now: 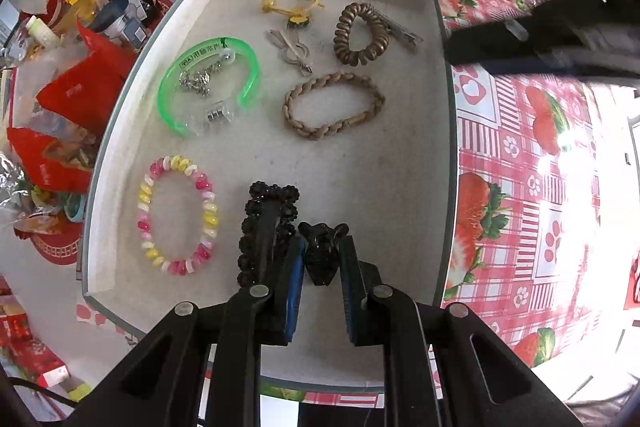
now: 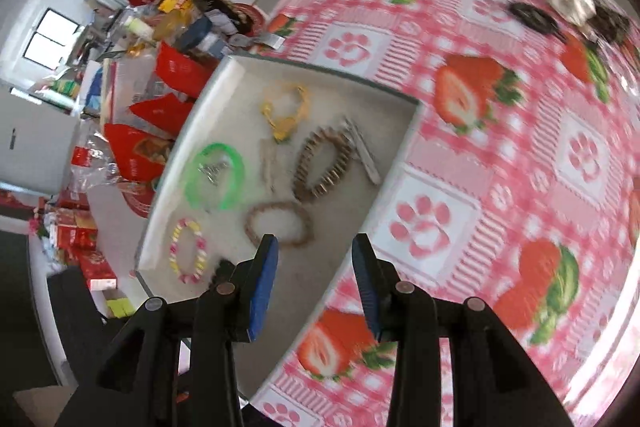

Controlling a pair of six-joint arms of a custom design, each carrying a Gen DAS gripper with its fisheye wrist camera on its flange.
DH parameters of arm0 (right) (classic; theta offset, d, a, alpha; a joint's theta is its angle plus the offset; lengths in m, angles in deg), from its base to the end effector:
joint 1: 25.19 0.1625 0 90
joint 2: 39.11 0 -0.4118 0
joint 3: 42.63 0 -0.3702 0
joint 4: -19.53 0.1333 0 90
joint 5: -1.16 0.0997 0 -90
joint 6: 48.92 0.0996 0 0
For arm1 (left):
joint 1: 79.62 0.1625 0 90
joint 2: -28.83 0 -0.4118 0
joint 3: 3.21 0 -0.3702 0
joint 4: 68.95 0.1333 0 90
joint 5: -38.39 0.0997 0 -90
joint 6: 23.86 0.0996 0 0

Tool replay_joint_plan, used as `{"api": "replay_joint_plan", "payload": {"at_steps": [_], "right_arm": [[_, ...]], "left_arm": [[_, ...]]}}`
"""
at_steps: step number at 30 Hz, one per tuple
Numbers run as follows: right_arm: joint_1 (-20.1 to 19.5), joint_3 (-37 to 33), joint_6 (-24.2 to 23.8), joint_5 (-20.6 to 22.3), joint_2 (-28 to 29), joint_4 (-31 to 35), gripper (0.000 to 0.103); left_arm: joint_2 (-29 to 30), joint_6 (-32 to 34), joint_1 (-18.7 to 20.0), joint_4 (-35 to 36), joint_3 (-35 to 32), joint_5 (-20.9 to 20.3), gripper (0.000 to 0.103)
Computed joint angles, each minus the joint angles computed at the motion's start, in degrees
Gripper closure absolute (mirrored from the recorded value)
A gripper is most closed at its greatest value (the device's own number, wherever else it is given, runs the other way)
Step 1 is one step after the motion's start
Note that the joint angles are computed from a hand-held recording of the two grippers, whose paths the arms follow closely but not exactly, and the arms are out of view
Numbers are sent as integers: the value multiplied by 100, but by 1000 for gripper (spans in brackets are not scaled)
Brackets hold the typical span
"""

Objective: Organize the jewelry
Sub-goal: 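Open the right tool to drop the bunny-ear clip while the left tool releases the claw clip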

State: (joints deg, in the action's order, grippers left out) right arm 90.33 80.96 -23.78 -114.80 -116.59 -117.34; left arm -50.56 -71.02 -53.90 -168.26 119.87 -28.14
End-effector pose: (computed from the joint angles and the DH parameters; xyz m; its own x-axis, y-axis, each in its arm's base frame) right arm 0.2734 -0.3646 0.2095 -0.9198 0.0374 0.3906 -0.0442 0.9792 -0.1980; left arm -0.2621 -0.3182 0.1798 -0.6781 0.3656 -0.6376 0.3623 0.9211 0.1429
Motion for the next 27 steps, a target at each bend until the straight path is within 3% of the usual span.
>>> {"api": "replay_joint_plan", "payload": {"at_steps": [14,15,17,19,27], "right_arm": [[128,802,1076,-74,-1001,430,61],[126,838,1115,-64,-1052,452,61],[126,894,1194,-52,-1116,473,61],[118,959,1280,-32,-1193,488,61],[95,1117,1410,-6,-1375,493,61]], "left_arm": [[101,-60,284,-101,-242,163,79],[84,-65,321,-137,-258,164,75],[77,-165,328,-135,-301,251,2],[24,-234,235,-178,-294,483,0],[182,-331,230,60,-401,412,0]]}}
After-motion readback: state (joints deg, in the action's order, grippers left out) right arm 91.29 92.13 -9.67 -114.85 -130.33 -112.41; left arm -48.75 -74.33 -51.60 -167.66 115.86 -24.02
